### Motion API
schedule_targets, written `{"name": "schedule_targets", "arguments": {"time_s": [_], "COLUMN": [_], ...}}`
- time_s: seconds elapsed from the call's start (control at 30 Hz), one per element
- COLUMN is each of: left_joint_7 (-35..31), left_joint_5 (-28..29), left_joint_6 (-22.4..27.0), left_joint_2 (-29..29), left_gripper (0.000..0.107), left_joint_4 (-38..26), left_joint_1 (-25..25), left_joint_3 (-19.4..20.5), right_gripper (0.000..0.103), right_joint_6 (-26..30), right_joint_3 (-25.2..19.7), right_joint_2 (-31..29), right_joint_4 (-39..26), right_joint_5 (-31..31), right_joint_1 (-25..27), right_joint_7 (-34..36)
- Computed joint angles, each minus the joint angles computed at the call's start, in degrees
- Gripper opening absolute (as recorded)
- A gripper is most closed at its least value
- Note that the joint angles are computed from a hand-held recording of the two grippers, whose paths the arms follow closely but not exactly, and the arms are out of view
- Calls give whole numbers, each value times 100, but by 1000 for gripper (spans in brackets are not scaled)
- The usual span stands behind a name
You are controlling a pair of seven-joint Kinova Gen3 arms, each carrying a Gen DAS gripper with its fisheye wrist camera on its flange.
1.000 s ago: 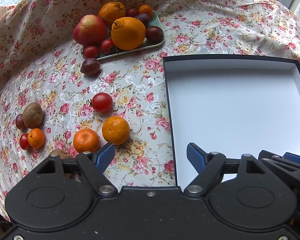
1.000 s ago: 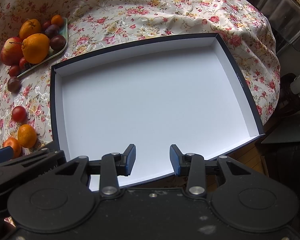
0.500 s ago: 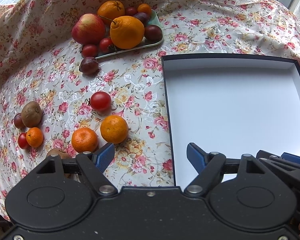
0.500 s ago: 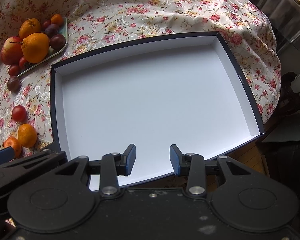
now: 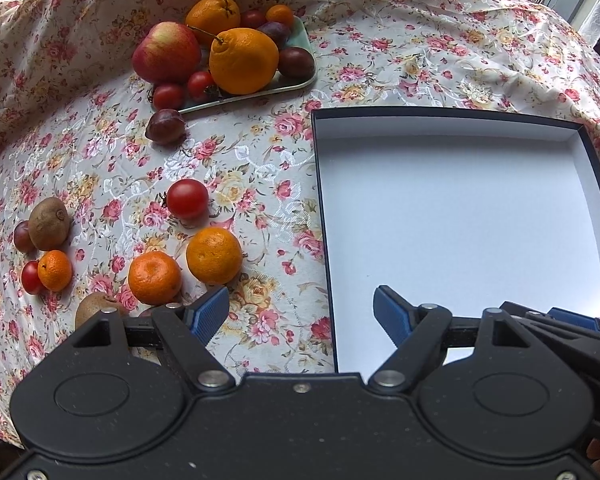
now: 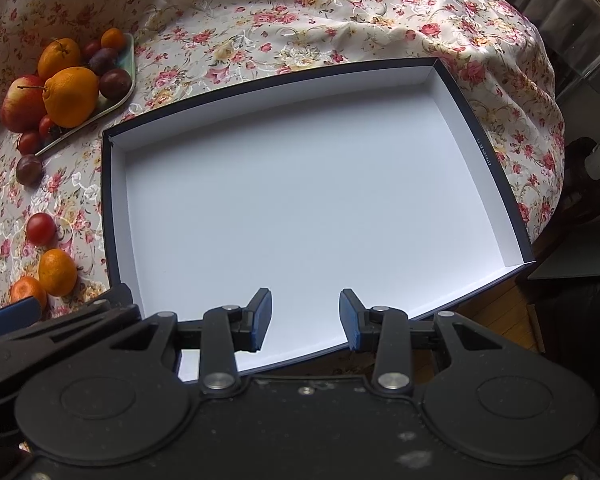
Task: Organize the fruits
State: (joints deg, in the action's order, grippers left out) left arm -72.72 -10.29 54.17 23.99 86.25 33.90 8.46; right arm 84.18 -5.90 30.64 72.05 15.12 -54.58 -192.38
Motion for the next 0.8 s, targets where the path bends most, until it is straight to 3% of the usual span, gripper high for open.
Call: {"name": "schedule_targets", "arguments": {"time_s": [0.8], "left_joint_7": [86], "left_joint_5": [-132], "left_joint_6": [-304], "left_joint_2": [-129], "left_gripper": [80], "left_joint_4": [201], "left_joint_1": [10], "left_joint_3": [-12], "right_gripper": [39], "right_joint_6": [-163], "right_joint_3": [-14], "right_joint_2": [-75], "right_joint_4": [89], "right_joint_5": [-42], "right_joint_1": [44], "right_joint_7": [-153]}}
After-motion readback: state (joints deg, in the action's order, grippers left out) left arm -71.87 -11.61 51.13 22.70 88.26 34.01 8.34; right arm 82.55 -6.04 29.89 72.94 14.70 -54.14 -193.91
